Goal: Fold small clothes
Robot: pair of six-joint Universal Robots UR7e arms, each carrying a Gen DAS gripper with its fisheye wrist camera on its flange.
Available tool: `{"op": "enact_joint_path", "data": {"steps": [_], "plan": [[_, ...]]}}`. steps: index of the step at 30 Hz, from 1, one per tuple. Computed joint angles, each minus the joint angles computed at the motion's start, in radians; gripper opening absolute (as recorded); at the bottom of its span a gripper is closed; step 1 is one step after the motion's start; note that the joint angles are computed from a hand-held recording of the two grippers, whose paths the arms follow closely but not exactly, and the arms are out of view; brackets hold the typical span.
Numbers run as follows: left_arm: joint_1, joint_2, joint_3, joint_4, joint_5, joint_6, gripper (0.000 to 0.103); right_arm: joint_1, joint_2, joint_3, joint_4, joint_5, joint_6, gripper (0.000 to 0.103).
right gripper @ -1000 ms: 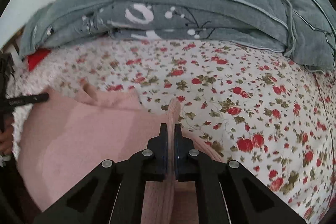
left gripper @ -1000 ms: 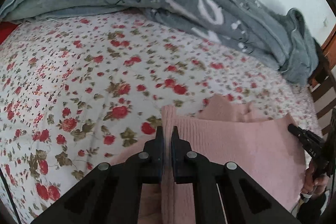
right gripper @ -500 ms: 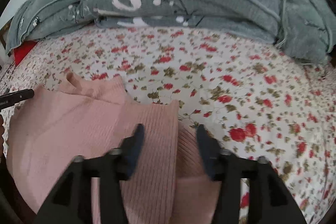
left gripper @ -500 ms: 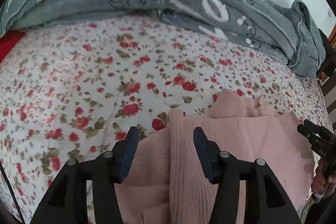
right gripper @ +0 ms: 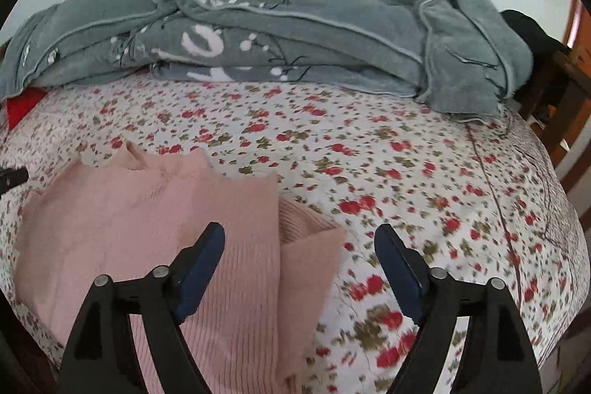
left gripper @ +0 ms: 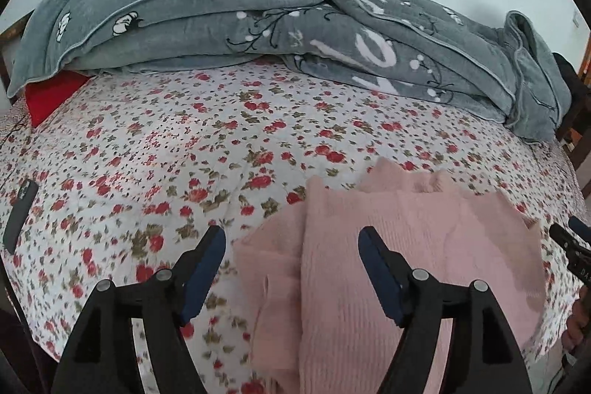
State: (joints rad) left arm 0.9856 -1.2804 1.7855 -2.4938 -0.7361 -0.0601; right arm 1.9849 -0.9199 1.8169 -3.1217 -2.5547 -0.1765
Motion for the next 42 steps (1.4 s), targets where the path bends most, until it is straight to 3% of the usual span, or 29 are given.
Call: {"op": "enact_joint_path", "data": {"steps": [5,7,10,13,15,18,21,25,29,32,35,42], "plan": [[-0.031,-0.082,0.079,-0.039,-0.065,0.027,0.073,0.007,-0.11,0.104,-0.022,0.101,0.077,0.082],[-0.041,-0.101,0.09,-0.015,-0.071,0.008,0.073,0.014,-0.133,0.129,-0.054,0.104,0.088,0.082],[-0.065,-0.134,0.121,-0.006,-0.032,-0.045,0.073,0.043,-0.149,0.16,-0.153,0.038,0.047,0.082],[-0.082,-0.17,0.158,-0.027,0.007,-0.061,0.073,0.074,-0.152,0.159,-0.13,-0.081,0.053,0.082],[-0.09,-0.186,0.18,-0.026,0.045,-0.066,0.073,0.083,-0.163,0.175,-0.145,-0.1,0.035,0.082],[-0.091,-0.214,0.204,0.006,0.062,-0.081,0.073,0.084,-0.182,0.208,-0.14,-0.069,0.052,0.082],[-0.075,-0.249,0.233,0.023,0.03,-0.095,0.073,0.074,-0.191,0.249,-0.164,0.008,0.091,0.082],[-0.023,-0.289,0.25,0.092,-0.074,-0.172,0.073,0.051,-0.184,0.268,-0.07,0.123,0.171,0.078],[0.024,-0.31,0.271,0.13,-0.143,-0.217,0.074,0.055,-0.128,0.269,-0.068,0.165,0.159,0.078],[0.071,-0.317,0.284,0.098,-0.248,-0.228,0.074,0.064,-0.079,0.261,-0.089,0.19,0.137,0.078],[0.117,-0.312,0.286,0.077,-0.368,-0.222,0.074,0.071,-0.034,0.251,-0.118,0.202,0.124,0.078],[0.18,-0.266,0.286,0.005,-0.488,-0.193,0.073,0.085,0.082,0.191,-0.166,0.171,0.03,0.078]]}}
